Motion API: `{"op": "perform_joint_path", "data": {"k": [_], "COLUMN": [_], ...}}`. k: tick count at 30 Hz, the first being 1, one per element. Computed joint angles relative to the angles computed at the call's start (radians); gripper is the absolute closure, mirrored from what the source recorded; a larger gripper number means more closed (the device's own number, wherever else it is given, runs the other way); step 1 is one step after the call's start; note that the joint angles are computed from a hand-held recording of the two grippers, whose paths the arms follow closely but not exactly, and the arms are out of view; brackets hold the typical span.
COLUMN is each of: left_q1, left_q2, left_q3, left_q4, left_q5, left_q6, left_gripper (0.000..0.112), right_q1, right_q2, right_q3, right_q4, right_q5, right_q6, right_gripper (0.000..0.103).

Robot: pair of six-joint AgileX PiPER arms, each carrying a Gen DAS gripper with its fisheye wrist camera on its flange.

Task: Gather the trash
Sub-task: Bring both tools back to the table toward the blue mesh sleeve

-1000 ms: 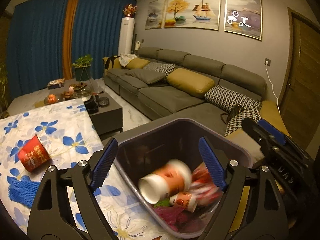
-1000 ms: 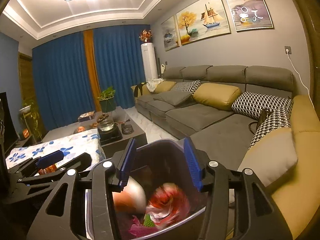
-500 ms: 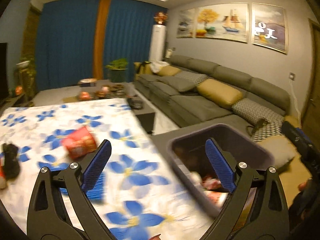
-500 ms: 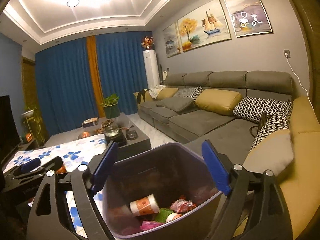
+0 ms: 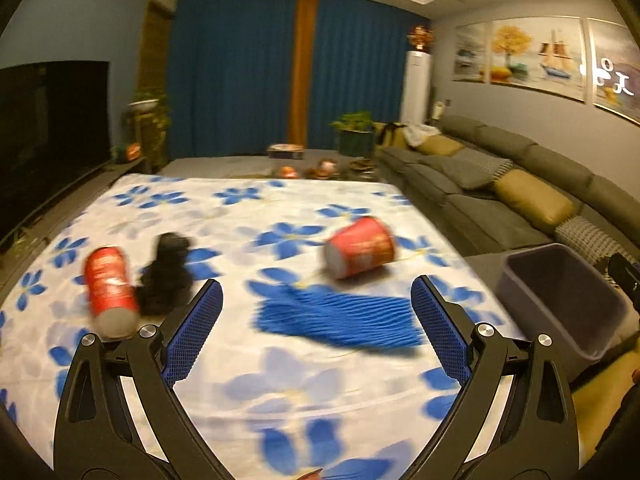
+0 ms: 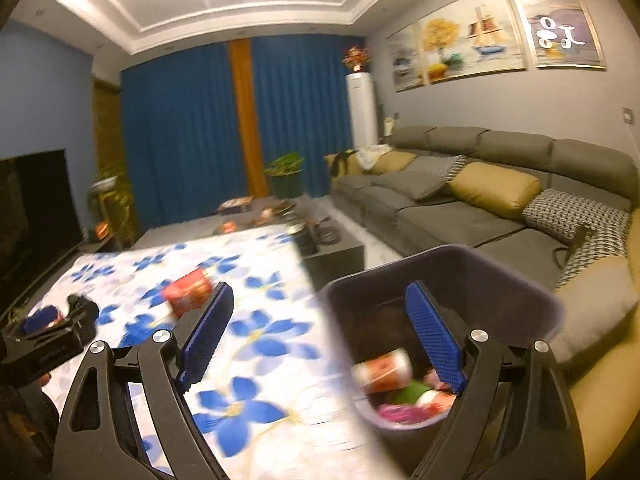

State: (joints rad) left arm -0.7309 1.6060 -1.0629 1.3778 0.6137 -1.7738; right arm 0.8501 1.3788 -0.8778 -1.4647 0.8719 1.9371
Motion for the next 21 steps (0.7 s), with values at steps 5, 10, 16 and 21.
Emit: {"op": "perform_joint_path", "data": {"k": [5,10,16,21], "left_q1": [0.094,0.181,0.286,0.353], "left_q2": [-0.098,-0.171,-0.21,-0.214], "left_q3": [0.121,0.193,0.23,0.239], "left_q4": [0.033,0.079,0.119,0.174], "left_q5": [-0.036,-0.075,-0.137,-0.191], "left_q6": [-0.033,-0.06,-0.083,-0.128], "left_gripper": [0.019,0.019,0.019,0.019], "right_q1": [0.008,0.009,-0.003,-0.036], "right_q2": [0.141,0.272,0.414,0.519], "right_q3": [-0.116,-0.239,-0.384,-0.511], "right_q4": [0.051,0.13,0.248,0.359], "right_q5": [-0.066,-0.122,-0.164,-0.175], "right_q6": [-0.049,-0.125,-0.254,-0.388], "right_gripper": [0.018,0.018,0.018,0.018]}}
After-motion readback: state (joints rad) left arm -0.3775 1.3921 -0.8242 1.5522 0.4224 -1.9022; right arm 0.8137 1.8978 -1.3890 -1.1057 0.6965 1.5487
